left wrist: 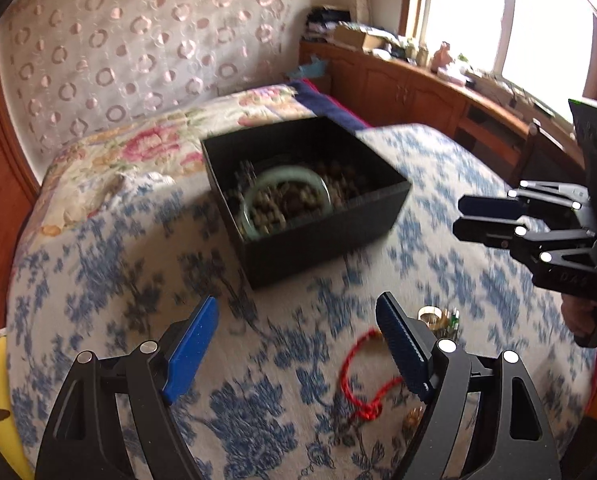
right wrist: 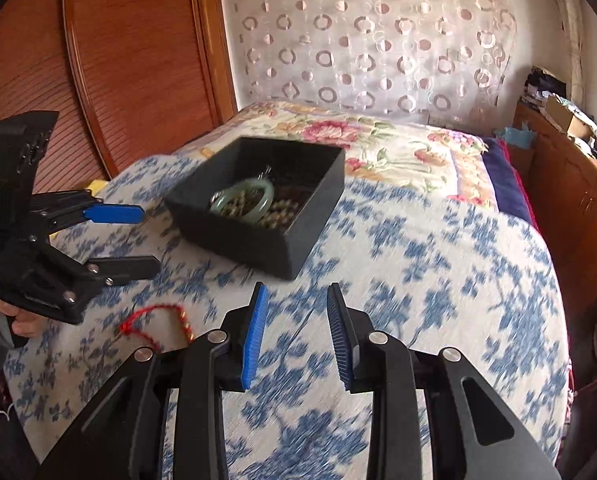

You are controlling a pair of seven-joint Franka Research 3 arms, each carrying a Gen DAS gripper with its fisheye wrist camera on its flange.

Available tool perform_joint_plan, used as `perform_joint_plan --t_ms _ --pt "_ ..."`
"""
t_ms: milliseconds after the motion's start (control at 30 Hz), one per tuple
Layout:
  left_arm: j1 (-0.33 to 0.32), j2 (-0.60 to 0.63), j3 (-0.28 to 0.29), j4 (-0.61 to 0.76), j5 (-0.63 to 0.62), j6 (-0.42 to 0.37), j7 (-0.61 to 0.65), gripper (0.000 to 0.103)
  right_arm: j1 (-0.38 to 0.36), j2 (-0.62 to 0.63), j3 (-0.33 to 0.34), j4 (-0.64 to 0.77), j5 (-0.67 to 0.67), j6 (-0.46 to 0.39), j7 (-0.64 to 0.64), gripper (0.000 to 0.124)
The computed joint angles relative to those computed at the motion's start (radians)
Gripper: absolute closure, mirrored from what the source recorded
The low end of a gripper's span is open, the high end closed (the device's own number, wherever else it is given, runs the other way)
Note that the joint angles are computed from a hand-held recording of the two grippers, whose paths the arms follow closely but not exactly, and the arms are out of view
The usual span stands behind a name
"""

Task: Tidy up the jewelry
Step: 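Lower the left gripper onto the red string bracelet and close it while the right gripper approaches the green pendant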

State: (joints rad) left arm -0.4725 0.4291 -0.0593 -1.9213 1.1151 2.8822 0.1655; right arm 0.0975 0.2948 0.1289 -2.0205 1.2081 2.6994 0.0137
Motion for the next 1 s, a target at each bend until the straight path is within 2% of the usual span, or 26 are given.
perform_joint_plan --t_ms 400,467,600,700,833,900,967,1000 --pt "0.002 0.013 0.003 -0.038 -0.032 0.039 0.035 0.025 0.033 -0.046 -0.002 -0.089 -0.026 0.024 0.017 0.091" --pt "-0.013 0.01 0.023 -0.045 0.003 0.047 0.008 0.025 0.038 -0.05 -0.003 -0.099 -0.033 0.031 0.021 0.091" --pt "-0.02 0.01 0.022 -0.042 0.035 0.026 -0.002 0.025 0.046 -0.059 -0.006 -0.116 -0.046 0.044 0.032 0.091" --pt "-0.012 0.013 0.018 -0.038 0.046 0.039 -0.01 0.026 0.048 -0.06 -0.007 -0.122 -0.056 0.055 0.04 0.091" --pt "-0.014 0.01 0.016 -0.038 0.065 0.037 -0.02 0.048 0.042 -0.065 -0.005 -0.127 -0.045 0.058 0.029 0.091" --pt "-0.008 0.01 0.009 -0.038 0.064 0.046 -0.013 0.054 0.04 -0.07 -0.005 -0.132 -0.032 0.056 0.018 0.091" --pt "-0.003 0.009 -0.003 -0.039 0.049 0.046 0.02 0.068 0.04 -0.076 -0.008 -0.137 -0.028 0.05 0.016 0.091" --pt "-0.001 0.009 -0.008 -0.039 0.04 0.047 0.036 0.072 0.041 -0.079 -0.009 -0.141 -0.026 0.049 0.013 0.091"
